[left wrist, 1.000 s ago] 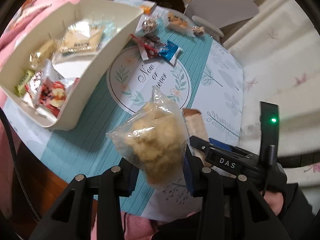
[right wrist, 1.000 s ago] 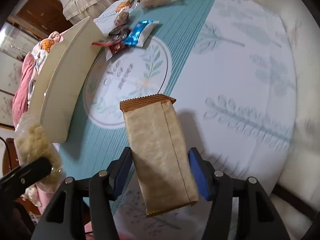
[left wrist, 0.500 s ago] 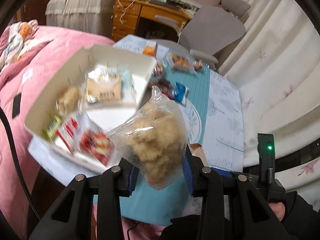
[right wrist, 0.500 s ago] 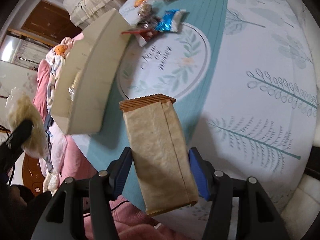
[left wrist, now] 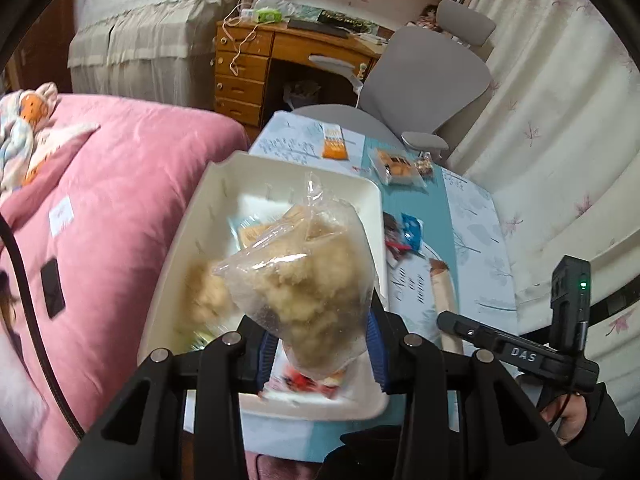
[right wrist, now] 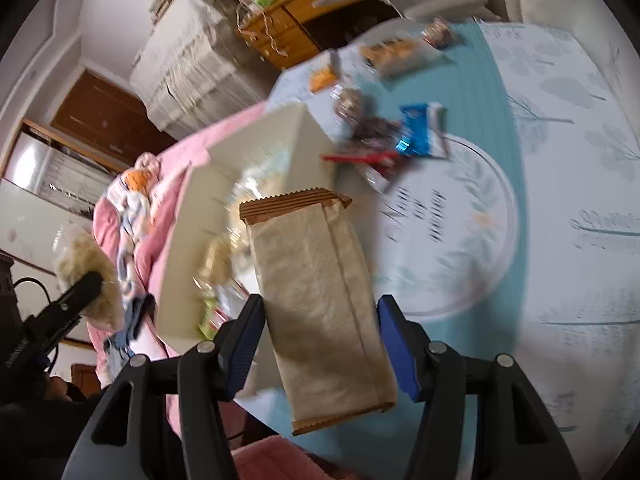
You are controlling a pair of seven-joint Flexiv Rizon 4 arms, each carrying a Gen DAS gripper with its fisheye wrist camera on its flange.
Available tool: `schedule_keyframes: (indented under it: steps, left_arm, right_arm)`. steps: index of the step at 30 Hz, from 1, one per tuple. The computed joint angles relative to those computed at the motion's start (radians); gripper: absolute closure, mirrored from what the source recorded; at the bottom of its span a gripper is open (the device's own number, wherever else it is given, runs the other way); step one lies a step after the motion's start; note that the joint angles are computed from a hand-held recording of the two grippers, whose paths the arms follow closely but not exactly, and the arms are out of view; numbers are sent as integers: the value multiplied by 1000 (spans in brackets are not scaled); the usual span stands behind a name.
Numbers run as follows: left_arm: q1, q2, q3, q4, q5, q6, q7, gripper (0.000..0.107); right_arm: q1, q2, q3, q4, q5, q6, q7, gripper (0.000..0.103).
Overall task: Organize snacks
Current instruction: 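Carry the crumbly-snack bag and wafer bar into the white tray and open both tools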
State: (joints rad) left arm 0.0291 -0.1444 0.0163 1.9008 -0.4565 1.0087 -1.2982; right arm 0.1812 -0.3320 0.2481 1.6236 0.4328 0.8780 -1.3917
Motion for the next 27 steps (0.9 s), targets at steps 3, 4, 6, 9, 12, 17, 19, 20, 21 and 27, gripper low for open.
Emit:
schedule_keyframes:
  steps: [3, 4, 6, 9, 12, 17, 19, 20, 21, 27]
  left_arm:
    - [36, -14, 1, -21, -54, -28, 99, 69]
    - [47, -19, 1, -31, -68, -47, 131, 69]
    - [69, -28, 3, -51, -96, -83, 191, 69]
    - [100, -44, 2, -73, -154, -118, 279, 69]
    - [122, -60, 2, -92, -192, -164, 339, 69]
    - [137, -80, 4, -122, -187, -252, 388, 69]
    - [138, -84, 8, -130, -172, -276, 393, 68]
    - [137, -89, 12, -138, -150, -289, 384, 59]
    - [137, -90, 15, -139, -137, -293, 379, 48]
    - [139, -94, 20, -137, -117, -302, 361, 32]
  right_arm:
    - [40, -7, -1, 2, -21, 77, 48, 45]
    - [55, -12, 2, 0, -26, 110, 68, 45]
    - [61, -23, 23, -10, -11, 148, 69, 45]
    - [84, -41, 50, -22, -1, 220, 73, 45]
    - [121, -60, 57, -29, -33, 270, 101, 45]
    - [165, -81, 52, -26, -115, 313, 181, 43]
    - [169, -91, 54, -27, -130, 320, 214, 43]
    - [166, -94, 58, -27, -133, 320, 225, 42]
    - [169, -97, 55, -29, -142, 311, 251, 36]
    - [173, -88, 53, -2, -184, 305, 319, 28]
